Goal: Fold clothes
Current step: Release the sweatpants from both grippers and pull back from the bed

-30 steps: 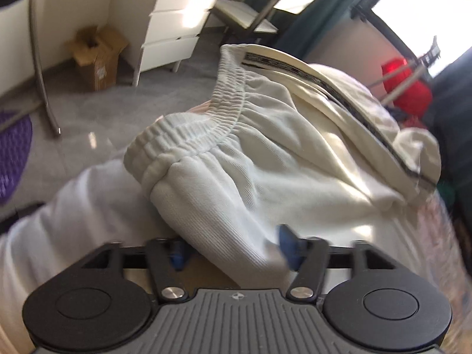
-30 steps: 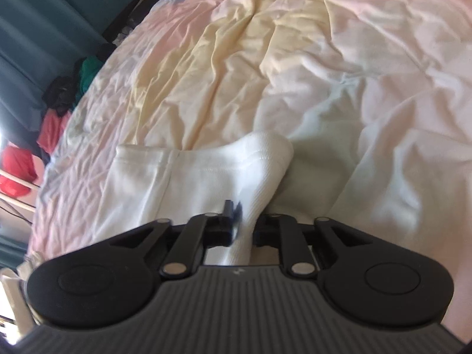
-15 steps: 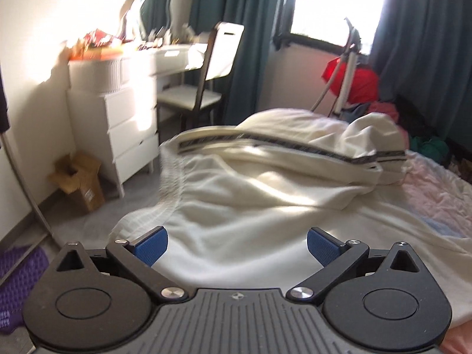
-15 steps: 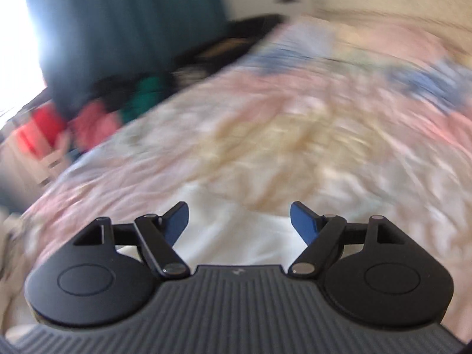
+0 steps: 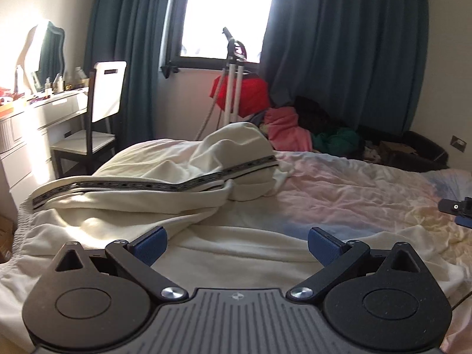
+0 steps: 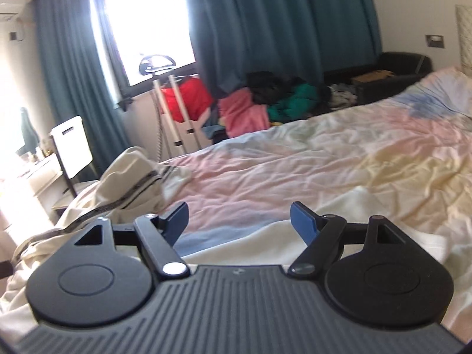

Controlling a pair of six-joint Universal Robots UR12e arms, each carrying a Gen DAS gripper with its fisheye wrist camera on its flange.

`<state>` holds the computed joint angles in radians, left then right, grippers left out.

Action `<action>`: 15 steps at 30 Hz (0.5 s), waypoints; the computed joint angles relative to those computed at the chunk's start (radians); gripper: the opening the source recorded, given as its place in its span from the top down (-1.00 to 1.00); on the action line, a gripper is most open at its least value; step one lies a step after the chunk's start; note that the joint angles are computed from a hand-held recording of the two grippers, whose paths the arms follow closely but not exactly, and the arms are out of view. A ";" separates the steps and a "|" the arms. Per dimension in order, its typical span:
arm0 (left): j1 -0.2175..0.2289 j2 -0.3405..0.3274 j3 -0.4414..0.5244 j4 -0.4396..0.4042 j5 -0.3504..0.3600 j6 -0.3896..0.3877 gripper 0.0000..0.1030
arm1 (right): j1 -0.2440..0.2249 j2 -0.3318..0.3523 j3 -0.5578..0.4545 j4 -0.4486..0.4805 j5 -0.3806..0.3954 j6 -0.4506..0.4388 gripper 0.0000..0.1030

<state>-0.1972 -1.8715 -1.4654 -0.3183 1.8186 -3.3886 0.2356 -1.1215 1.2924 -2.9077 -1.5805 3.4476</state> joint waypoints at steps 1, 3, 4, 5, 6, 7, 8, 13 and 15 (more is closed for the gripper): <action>-0.004 -0.014 0.012 0.009 -0.006 0.005 -0.99 | 0.003 0.001 0.002 -0.006 0.010 0.002 -0.51; -0.010 -0.041 0.031 0.034 -0.014 0.019 -0.99 | 0.008 0.005 0.001 -0.019 0.031 0.002 -0.51; -0.012 -0.052 0.034 0.048 -0.012 0.026 -0.99 | 0.011 0.008 0.001 -0.028 0.036 0.000 -0.51; -0.015 -0.062 0.035 0.063 -0.006 0.034 -0.99 | 0.015 0.013 0.000 -0.040 0.033 -0.006 -0.51; -0.017 -0.072 0.036 0.078 -0.001 0.043 -0.99 | 0.019 0.017 -0.001 -0.049 0.031 -0.010 -0.51; -0.018 -0.079 0.033 0.088 0.004 0.045 -0.99 | 0.022 0.022 -0.004 -0.050 0.028 -0.011 -0.51; -0.018 -0.084 0.028 0.095 0.007 0.042 -0.99 | 0.026 0.026 -0.006 -0.051 0.025 -0.012 -0.51; -0.003 -0.093 0.001 0.107 -0.024 0.046 -0.99 | 0.033 0.049 -0.025 -0.052 0.029 -0.001 -0.51; -0.002 -0.096 -0.004 0.111 -0.017 0.048 -0.99 | 0.035 0.057 -0.034 -0.042 0.029 -0.003 -0.51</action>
